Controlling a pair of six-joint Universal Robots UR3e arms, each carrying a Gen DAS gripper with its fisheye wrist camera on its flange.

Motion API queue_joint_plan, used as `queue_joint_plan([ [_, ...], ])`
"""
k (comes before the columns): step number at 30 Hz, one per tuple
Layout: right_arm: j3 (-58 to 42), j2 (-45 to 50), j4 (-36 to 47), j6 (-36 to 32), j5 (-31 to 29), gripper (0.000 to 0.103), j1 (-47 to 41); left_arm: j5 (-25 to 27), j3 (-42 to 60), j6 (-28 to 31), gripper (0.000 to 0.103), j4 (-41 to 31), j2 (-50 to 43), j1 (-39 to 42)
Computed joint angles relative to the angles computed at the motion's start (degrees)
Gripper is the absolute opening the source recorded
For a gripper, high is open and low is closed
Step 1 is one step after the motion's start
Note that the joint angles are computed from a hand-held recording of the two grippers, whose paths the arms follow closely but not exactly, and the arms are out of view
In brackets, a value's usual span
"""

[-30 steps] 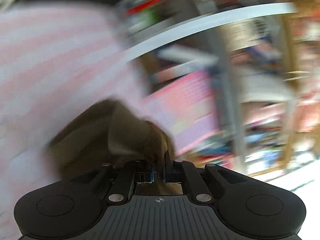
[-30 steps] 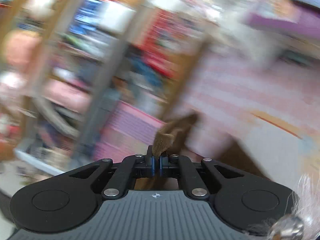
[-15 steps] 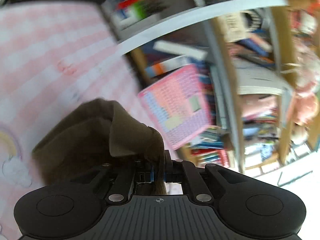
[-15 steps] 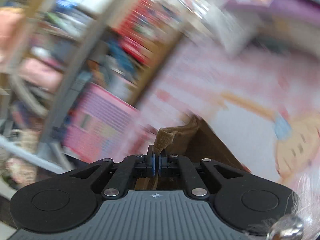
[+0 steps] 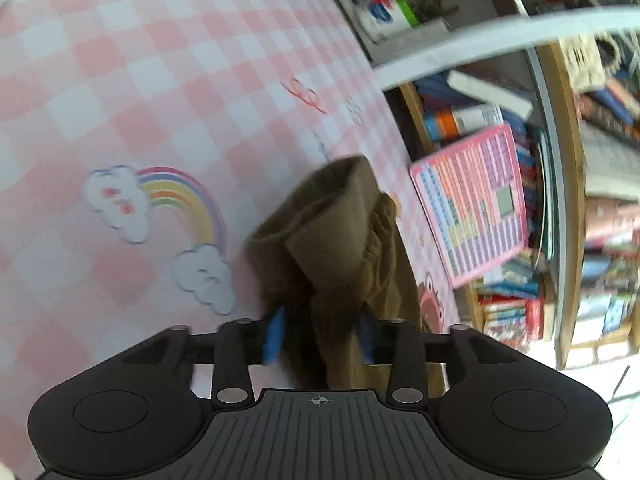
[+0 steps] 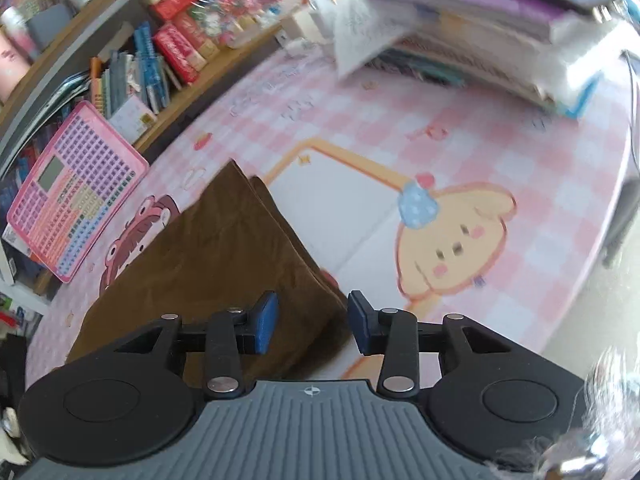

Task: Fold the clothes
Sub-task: 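Lift both hems and carry them over toward the waistband, then lay the hems down on the pants and open both grippers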

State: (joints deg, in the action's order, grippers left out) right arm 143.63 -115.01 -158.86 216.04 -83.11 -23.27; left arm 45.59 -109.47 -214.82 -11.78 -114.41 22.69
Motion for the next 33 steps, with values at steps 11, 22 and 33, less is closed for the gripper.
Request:
queue_joint_plan([
  [11, -6.34, 13.37, -4.66, 0.30, -1.60, 0.015, 4.28, 10.73, 9.00, -10.34, 0.018, 4.57, -7.15, -6.79],
  [22, -19.43, 32.59, -13.80, -1.38, -5.39, 0.012, 10.07, 8.92, 9.09, -2.80, 0.014, 11.84, -6.77, -5.22],
  [33, -21.27, 33.72, -13.30, -1.71, -10.27, 0.030, 13.87, 10.74, 5.96, 1.41, 0.030, 6.54, -5.12, -3.67],
])
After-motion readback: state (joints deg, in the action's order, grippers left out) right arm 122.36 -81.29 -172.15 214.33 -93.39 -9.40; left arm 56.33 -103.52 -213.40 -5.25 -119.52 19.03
